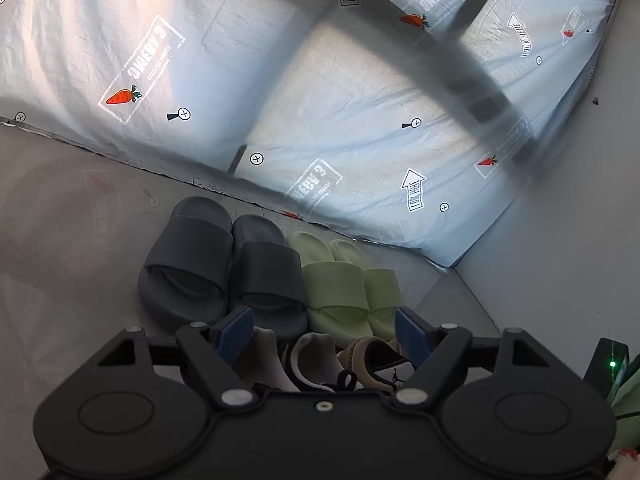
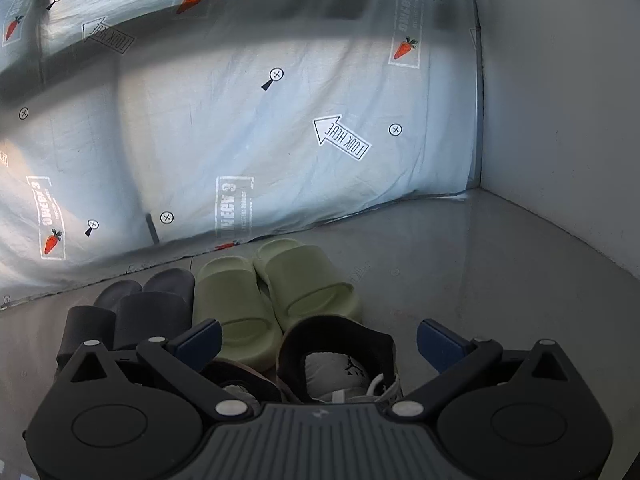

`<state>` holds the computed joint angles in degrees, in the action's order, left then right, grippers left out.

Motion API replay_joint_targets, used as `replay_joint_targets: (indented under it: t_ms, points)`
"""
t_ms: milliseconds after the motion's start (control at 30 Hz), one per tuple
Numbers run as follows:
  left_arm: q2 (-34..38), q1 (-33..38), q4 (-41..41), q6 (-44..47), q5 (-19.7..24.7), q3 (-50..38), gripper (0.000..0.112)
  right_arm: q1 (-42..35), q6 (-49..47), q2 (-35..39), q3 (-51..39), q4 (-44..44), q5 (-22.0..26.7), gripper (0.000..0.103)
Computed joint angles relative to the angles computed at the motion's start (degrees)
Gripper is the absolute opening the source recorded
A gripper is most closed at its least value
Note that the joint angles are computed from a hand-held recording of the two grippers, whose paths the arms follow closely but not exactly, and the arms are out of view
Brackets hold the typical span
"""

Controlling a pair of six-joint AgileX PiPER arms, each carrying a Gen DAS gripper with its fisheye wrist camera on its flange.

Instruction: Organize scattered shoes

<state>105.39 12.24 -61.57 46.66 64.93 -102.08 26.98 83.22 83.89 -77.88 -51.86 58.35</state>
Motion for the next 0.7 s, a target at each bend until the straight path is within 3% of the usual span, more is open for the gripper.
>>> replay_joint_targets:
  t_ms: [100, 233, 367, 433, 567, 700]
  points:
    - [-3.91, -2.12, 0.23, 0.07, -4.29, 6.25, 0.079, -3.41, -5.07, -1.86, 2.3, 4.52, -4.29, 0.103]
    - [-8.96, -5.43, 1.91, -2.29, -11.31, 13.8, 0.079, -9.3, -17.95, -2.61, 3.59, 14.13, -13.77, 0.101]
    - [-13.52, -8.3, 3.96, -5.1, -18.34, 19.73, 0.079, -13.34, -33.59, 1.29, -0.55, 24.4, -17.77, 0.094]
    - [-15.66, -9.45, 5.56, -7.36, -21.67, 22.26, 0.079, -16.85, -43.14, 4.45, -3.91, 33.51, -18.82, 0.09]
    - [-20.49, -12.19, 11.45, -15.83, -29.52, 27.83, 0.079, -21.78, -60.59, 12.6, -14.69, 47.07, -11.99, 0.09]
    - [-24.54, -15.2, 21.48, -28.81, -36.16, 32.09, 0.079, -23.07, -68.05, 24.76, -33.47, 51.43, 4.1, 0.09]
